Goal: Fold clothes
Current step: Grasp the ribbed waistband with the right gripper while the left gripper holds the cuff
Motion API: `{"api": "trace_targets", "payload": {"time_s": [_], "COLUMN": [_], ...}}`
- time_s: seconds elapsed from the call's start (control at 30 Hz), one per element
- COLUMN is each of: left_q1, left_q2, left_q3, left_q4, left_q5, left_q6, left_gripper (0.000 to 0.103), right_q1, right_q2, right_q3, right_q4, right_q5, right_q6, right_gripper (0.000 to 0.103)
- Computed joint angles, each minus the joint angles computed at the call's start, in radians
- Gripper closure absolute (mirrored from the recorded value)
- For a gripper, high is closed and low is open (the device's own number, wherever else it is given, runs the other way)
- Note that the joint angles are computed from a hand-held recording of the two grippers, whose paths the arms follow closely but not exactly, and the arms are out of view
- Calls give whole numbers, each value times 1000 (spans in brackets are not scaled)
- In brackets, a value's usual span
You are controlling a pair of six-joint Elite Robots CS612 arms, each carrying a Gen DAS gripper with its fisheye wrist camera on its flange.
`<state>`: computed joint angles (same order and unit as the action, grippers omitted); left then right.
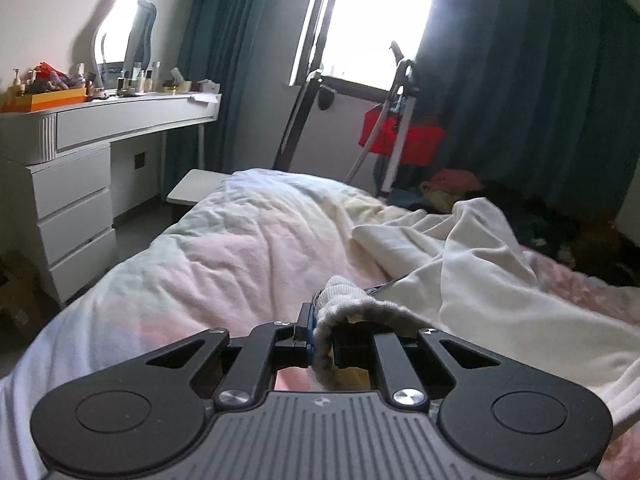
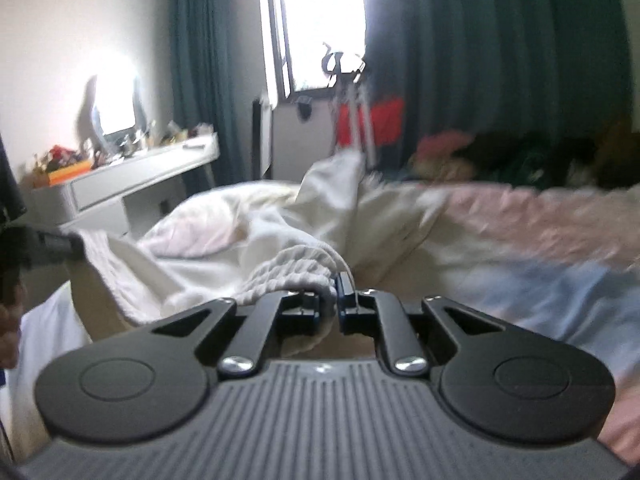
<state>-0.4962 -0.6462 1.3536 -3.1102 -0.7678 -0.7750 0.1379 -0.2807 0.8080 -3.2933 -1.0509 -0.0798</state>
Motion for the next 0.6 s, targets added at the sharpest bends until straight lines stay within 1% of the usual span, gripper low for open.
{"api": "trace_targets", "payload": {"time_s": [0.03, 0.1, 0.17, 0.23, 0.3, 0.33, 0.4, 0.43, 0.5, 0.53, 0.57, 0.6], "left_q1": [-2, -3, -6, -9, -11, -11, -6, -1, 7, 9, 12, 13], "left_q2": [1, 1, -4, -10, -23, -32, -56, -67, -92, -102, -114, -125], "left_q3": [0, -2, -3, 0, 15, 25, 47, 61, 93, 111, 132, 153], "left_q4": [7, 49, 101, 141, 172, 186, 225, 226, 219, 202, 176, 143], "left_q5": [-7, -34, -52, -67, -88, -100, -153, -189, -258, -281, -306, -325], "left_q6": [6, -2, -16, -16, -14, -9, 5, 10, 8, 0, -8, -19], "left_gripper": [93, 93, 93, 93, 92, 92, 92, 92, 92, 90, 87, 83], "right_q1": [-3, -10, -10, -11, -10, -9, -13, -17, -26, -33, -42, -50], "right_q2": [-18, -40, -55, -66, -77, -83, -103, -113, -132, -146, -155, -159], "right_q3": [30, 65, 77, 76, 85, 88, 118, 132, 147, 169, 182, 191], "right_q4": [-29, 12, 158, 312, 385, 421, 422, 415, 451, 467, 483, 484], "right_q5": [-14, -47, -77, -76, -78, -80, -66, -53, -10, 15, 55, 100], "right_q6": [2, -25, -66, -98, -138, -158, -193, -199, -219, -228, -232, -225], "right_gripper": [91, 91, 91, 91, 90, 88, 86, 83, 82, 78, 74, 60]}}
